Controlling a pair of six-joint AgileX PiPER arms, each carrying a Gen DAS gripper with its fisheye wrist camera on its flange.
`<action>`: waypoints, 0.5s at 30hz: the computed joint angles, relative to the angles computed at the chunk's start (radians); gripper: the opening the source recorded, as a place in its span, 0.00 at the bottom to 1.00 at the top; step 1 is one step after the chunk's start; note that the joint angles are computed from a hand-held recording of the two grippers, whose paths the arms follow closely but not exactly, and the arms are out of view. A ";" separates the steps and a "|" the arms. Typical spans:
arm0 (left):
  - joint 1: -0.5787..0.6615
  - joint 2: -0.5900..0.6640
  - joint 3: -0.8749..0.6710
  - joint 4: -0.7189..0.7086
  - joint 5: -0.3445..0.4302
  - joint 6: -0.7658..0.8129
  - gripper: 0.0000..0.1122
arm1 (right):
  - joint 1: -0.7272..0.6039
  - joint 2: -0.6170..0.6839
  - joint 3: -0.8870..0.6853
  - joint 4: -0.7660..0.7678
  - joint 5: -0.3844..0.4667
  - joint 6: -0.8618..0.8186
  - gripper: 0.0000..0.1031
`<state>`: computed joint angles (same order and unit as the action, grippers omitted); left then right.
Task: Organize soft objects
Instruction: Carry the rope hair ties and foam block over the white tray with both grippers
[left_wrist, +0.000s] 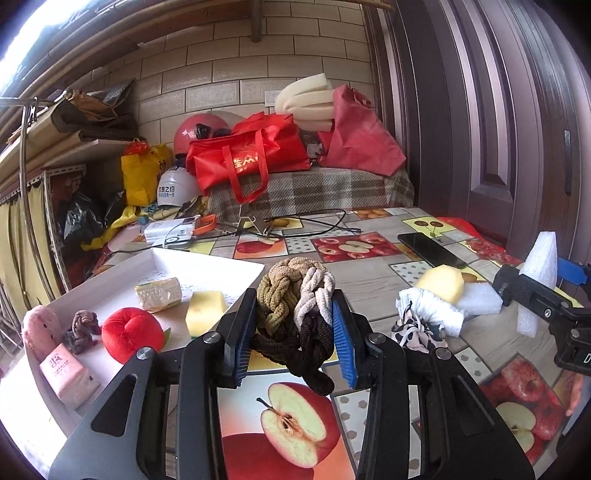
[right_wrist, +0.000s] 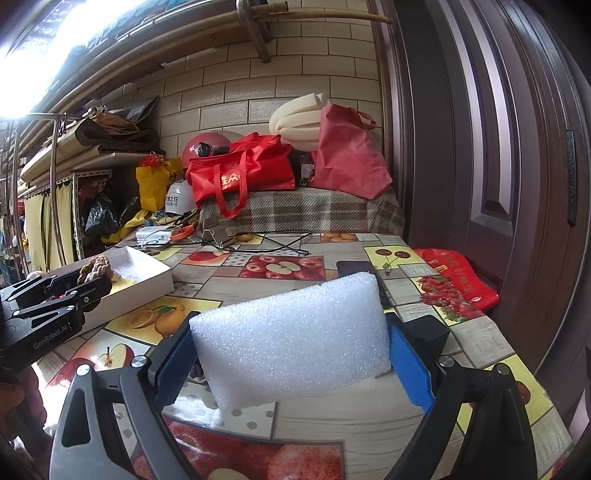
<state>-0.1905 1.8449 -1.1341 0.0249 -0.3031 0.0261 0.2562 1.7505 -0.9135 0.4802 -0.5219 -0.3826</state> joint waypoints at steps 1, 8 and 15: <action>0.000 -0.001 0.002 -0.009 -0.001 0.009 0.34 | 0.010 0.005 -0.006 0.009 0.001 -0.010 0.91; 0.024 -0.042 0.066 0.081 -0.023 -0.062 0.34 | 0.075 0.033 -0.045 0.060 0.008 -0.049 0.91; 0.094 -0.111 0.171 0.223 -0.069 -0.174 0.34 | 0.131 0.043 -0.055 0.082 -0.003 -0.068 0.91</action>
<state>-0.0963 1.7337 -0.9634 0.2479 -0.3722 -0.1475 0.3871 1.7939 -0.9683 0.5621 -0.5251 -0.4504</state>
